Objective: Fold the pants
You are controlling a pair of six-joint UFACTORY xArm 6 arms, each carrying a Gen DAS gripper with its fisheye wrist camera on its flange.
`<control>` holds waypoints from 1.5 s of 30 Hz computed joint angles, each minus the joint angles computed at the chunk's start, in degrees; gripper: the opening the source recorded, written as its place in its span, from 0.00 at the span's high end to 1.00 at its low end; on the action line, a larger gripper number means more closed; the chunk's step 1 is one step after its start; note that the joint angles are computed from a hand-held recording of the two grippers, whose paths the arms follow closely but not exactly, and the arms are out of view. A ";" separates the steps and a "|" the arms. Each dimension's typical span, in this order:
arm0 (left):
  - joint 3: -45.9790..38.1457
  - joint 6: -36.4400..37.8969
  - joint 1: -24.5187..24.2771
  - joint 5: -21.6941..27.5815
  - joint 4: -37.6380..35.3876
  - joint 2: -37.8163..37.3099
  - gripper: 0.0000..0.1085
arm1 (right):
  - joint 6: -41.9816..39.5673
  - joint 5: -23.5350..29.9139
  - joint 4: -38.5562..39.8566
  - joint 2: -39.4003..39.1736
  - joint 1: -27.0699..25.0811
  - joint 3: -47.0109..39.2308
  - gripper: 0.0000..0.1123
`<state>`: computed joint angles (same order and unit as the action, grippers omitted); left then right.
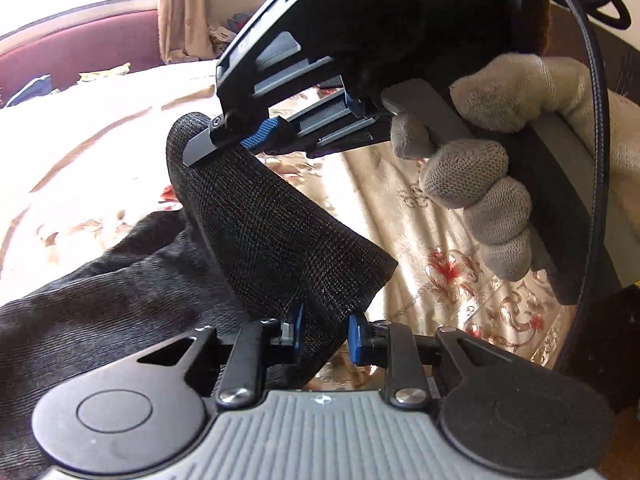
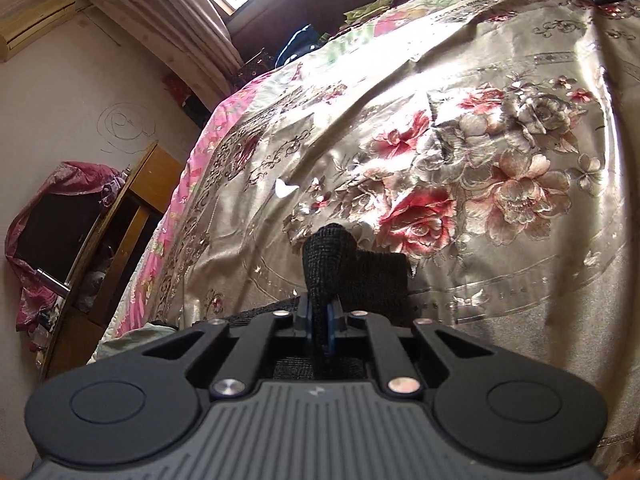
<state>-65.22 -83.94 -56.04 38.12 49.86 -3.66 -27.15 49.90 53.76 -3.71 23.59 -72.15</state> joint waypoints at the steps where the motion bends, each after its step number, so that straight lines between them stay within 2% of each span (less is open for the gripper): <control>1: 2.31 -1.84 -0.44 1.22 1.45 -2.80 0.65 | 0.77 -0.03 -1.25 0.49 1.79 -1.19 0.93; 5: 11.56 -9.41 -2.04 5.39 5.46 -13.85 0.65 | 3.89 -0.93 -4.76 3.22 8.23 -5.42 0.93; 8: 15.53 -13.80 -3.85 10.08 6.75 -18.67 0.65 | 6.22 -2.19 -5.64 5.69 12.11 -7.80 0.93; 11: 22.13 -16.68 -5.10 14.23 6.37 -26.26 0.65 | 8.16 -3.58 -5.15 8.60 15.88 -9.77 0.93; 18: 31.38 -23.69 -9.52 22.00 2.55 -36.26 0.65 | 12.82 -4.61 -8.03 15.17 23.51 -13.55 0.93; 21: 33.20 -27.37 -12.25 24.34 2.50 -38.03 0.65 | 13.64 -4.91 -9.31 15.71 25.33 -13.35 0.93; 24: 34.37 -30.25 -13.14 25.63 2.41 -39.83 0.65 | 17.45 -8.00 -12.30 15.62 26.97 -12.36 0.90; 26: 36.23 -32.10 -12.98 25.48 1.90 -42.23 0.64 | 18.08 -7.85 -10.40 16.46 26.97 -12.94 0.83; 28: 37.37 -33.86 -14.50 26.84 1.45 -44.45 0.62 | 16.30 -7.35 -7.43 16.32 27.00 -12.79 0.81; 32: 35.60 -36.23 -21.16 37.21 -0.38 -44.61 0.50 | 10.29 -6.83 -1.23 14.51 27.16 -11.53 0.81; 34: 34.18 -37.46 -24.58 41.20 -1.45 -43.86 0.50 | 8.09 -8.54 -1.49 12.15 27.24 -9.24 0.81; 39: 25.62 -37.75 -32.38 54.66 -3.36 -36.58 0.50 | 5.50 -16.29 -5.88 3.52 25.64 1.12 0.81; 40: 24.42 -37.65 -33.25 55.69 -2.07 -35.84 0.50 | 5.63 -16.89 -6.52 2.15 25.03 2.90 0.81; 42: 23.78 -36.26 -32.57 54.23 1.67 -35.60 0.50 | 6.49 -17.52 -8.02 -0.38 23.59 6.32 0.81; 45: 24.56 -28.30 -25.67 46.89 5.56 -35.74 0.50 | 7.40 -18.57 -8.99 -1.87 22.05 9.39 0.81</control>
